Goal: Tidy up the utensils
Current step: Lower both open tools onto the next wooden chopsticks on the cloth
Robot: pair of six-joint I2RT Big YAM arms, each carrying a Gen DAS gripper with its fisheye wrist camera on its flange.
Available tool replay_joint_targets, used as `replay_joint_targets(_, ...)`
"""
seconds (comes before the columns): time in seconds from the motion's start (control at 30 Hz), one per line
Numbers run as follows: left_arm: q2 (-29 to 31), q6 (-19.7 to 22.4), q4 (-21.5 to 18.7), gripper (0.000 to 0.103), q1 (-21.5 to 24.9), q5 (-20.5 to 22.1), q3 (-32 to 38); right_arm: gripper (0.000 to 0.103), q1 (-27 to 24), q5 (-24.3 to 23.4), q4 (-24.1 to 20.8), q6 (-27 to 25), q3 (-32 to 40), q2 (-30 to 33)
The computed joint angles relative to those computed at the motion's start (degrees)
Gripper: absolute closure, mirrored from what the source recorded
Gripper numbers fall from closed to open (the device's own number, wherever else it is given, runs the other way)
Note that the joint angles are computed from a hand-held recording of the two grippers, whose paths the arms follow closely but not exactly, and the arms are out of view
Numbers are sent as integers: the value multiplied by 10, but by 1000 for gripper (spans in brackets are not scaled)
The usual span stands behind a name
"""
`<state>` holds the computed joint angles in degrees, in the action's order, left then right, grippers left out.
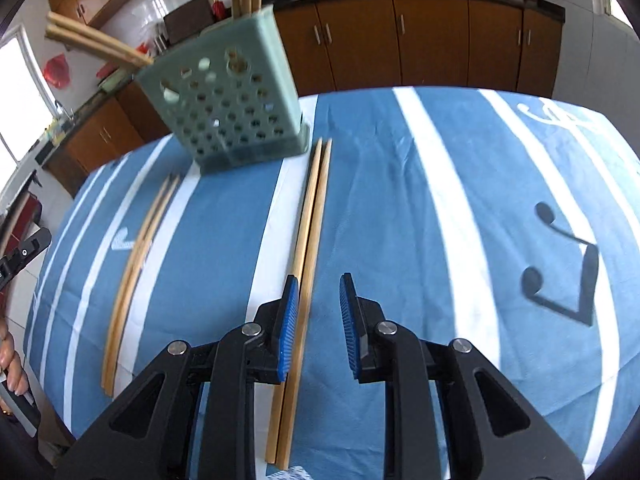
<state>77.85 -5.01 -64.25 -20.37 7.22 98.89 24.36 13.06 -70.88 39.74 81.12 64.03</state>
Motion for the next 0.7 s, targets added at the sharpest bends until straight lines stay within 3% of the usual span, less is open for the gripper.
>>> replay_joint_targets(0.27,0,-3,-3,74,-7,-2,-17,82,4,20,-11,-8,-6,3)
replay_joint_targets(0.47,4,-3,-8,74,-10,7,-23,86,0,72,-47,-15,-3,6)
replay_joint_targets(0.57,5,-4,-10,74,-13,17,-29,86,-7,62,-42,-14,-10,-2)
replay_joint_targets(0.67,8,-4,-13,74,-18,32,-34,94,-1,110,-68,-4,-6,4)
replay_joint_targets(0.7,9,-3,-14,74,-21,36,-36,95,-9,106,-66,8,-10,-1)
